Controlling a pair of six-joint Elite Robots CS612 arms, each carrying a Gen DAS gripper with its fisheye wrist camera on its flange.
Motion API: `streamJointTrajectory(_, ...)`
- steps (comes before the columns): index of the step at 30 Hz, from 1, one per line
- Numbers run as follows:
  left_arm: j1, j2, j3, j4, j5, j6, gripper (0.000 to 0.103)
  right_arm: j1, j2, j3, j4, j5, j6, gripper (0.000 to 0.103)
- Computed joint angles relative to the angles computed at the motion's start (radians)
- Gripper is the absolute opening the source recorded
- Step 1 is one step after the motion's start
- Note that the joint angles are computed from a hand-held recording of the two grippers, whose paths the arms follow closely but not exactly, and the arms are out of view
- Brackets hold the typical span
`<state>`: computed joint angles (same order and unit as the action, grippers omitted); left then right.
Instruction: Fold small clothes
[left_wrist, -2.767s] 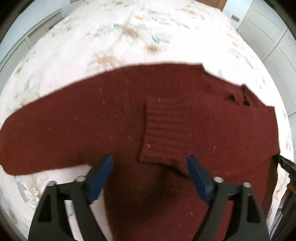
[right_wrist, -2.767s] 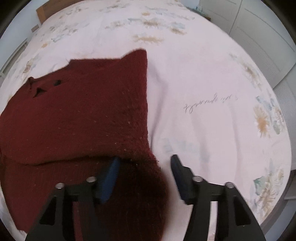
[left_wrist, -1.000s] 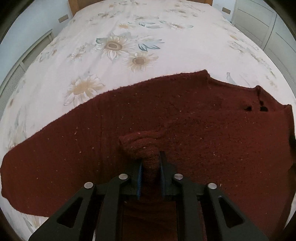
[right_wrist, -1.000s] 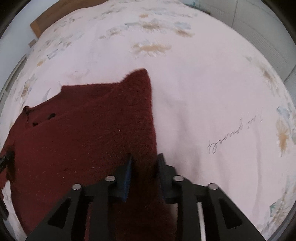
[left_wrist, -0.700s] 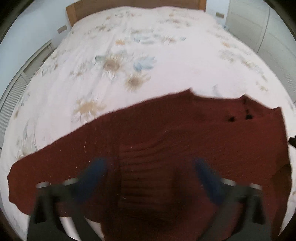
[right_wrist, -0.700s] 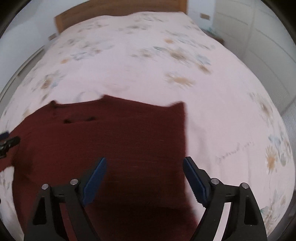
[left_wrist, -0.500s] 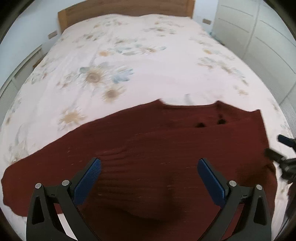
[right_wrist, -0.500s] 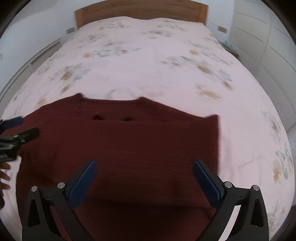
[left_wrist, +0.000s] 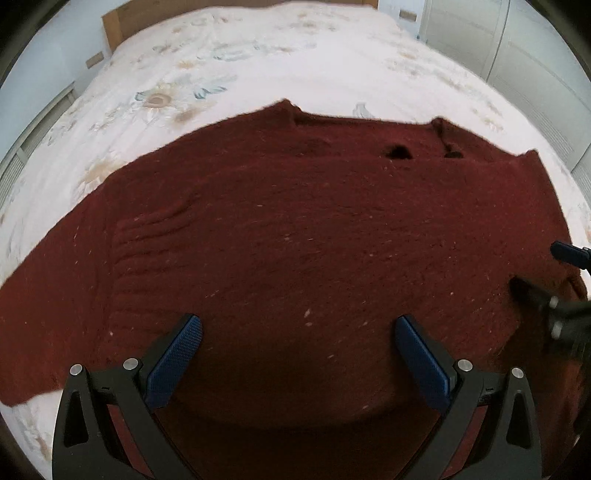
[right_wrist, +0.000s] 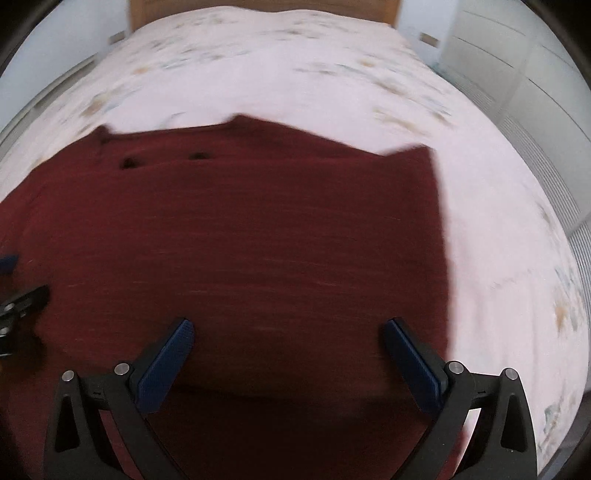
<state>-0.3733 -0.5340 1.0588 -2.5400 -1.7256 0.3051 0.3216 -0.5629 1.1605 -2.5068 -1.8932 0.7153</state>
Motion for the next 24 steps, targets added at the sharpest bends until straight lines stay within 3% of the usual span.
streamJointTrajectory(3,0.005,0.001,-0.001,0.011,-0.009,0.011,0.102,-0.011,-0.017,0.053,-0.078,0.037,-0.010,0.102)
streamJointTrajectory(8,-0.002,0.003,0.003,-0.007,0.016,-0.008,0.102,-0.007,-0.009,0.049,-0.082,0.030,-0.008,0.102)
streamJointTrajectory(13,-0.008,-0.001,0.019,-0.041,0.037,-0.027,0.102,-0.006,-0.005,0.035,-0.053,0.039,-0.001,0.103)
streamJointTrajectory(18,-0.005,-0.005,0.026,-0.048,0.023,-0.030,0.102,0.007,0.001,0.016,-0.031,-0.015,-0.016,0.103)
streamJointTrajectory(24,0.011,-0.013,0.028,-0.046,-0.010,-0.083,0.102,0.009,-0.004,0.002,0.007,-0.004,0.027,0.102)
